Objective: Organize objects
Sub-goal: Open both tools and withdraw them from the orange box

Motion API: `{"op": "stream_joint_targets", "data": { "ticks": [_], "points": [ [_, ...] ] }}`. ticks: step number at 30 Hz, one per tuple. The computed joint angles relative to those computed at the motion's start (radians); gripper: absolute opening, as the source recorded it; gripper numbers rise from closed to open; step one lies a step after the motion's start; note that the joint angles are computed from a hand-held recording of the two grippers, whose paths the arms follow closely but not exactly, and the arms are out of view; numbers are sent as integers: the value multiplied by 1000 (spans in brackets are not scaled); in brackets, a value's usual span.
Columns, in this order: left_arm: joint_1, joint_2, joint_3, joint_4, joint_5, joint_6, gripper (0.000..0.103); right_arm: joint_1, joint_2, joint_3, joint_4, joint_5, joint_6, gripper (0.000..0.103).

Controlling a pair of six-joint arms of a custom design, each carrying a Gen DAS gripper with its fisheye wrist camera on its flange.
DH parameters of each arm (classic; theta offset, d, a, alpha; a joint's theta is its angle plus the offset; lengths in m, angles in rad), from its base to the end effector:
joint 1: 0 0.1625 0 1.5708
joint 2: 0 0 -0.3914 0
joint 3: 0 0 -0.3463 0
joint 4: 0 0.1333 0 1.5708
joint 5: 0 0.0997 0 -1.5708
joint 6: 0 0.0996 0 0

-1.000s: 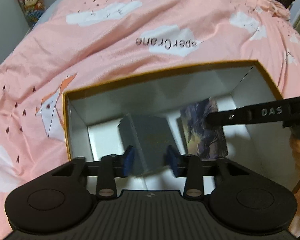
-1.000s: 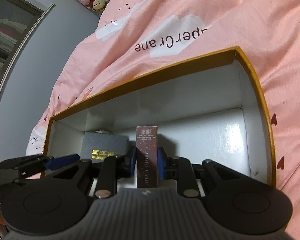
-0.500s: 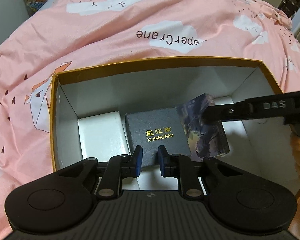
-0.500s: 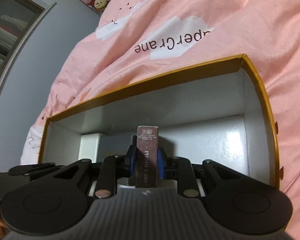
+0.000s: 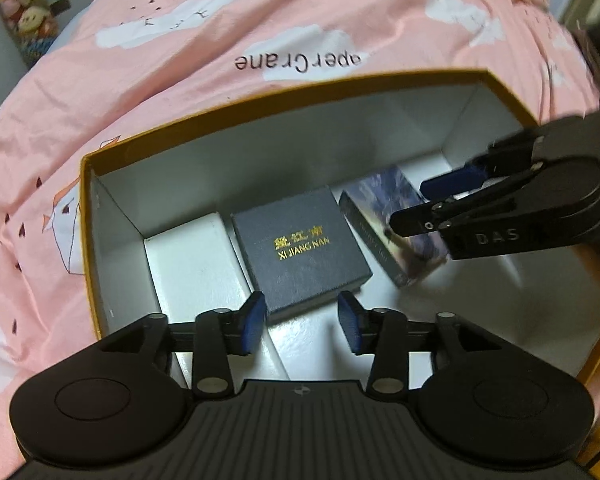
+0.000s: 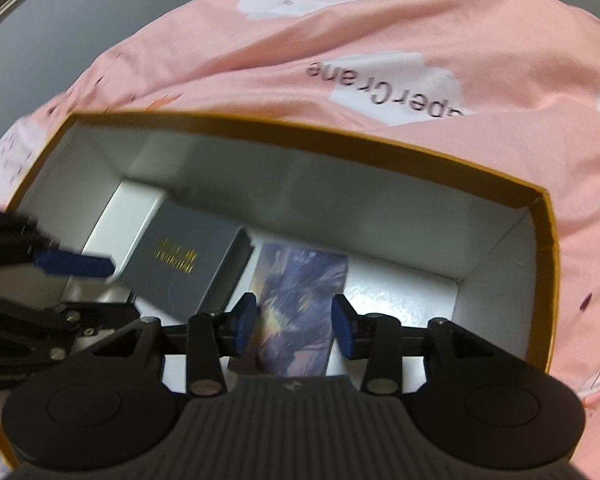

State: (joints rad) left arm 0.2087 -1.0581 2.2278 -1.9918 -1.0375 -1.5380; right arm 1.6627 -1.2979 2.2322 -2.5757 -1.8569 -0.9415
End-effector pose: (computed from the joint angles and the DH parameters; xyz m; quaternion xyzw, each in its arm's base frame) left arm -0.2963 -0.2508 0.0541 0.0171 0.9028 -0.2010 0.3797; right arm 0.1431 -0.4061 0.1726 0.4843 -0.8625 -0.0269 0.1442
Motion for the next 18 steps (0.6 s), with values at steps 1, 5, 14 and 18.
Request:
{"op": "stream_joint_targets", "data": {
  "ticks": [1, 5, 14, 18],
  "points": [
    [0, 9, -6, 8, -2, 10, 55, 4, -4, 2, 6, -9, -22, 49],
    [15, 32, -17, 19, -12, 31, 57, 29, -25, 15, 32, -64, -168, 64],
    [39, 35, -27, 33, 12, 7, 57, 59, 10, 61, -40, -196, -352, 57],
    [44, 28, -16, 14, 23, 0, 55, 63, 32, 77, -95, -201, -397, 55]
  ]
}}
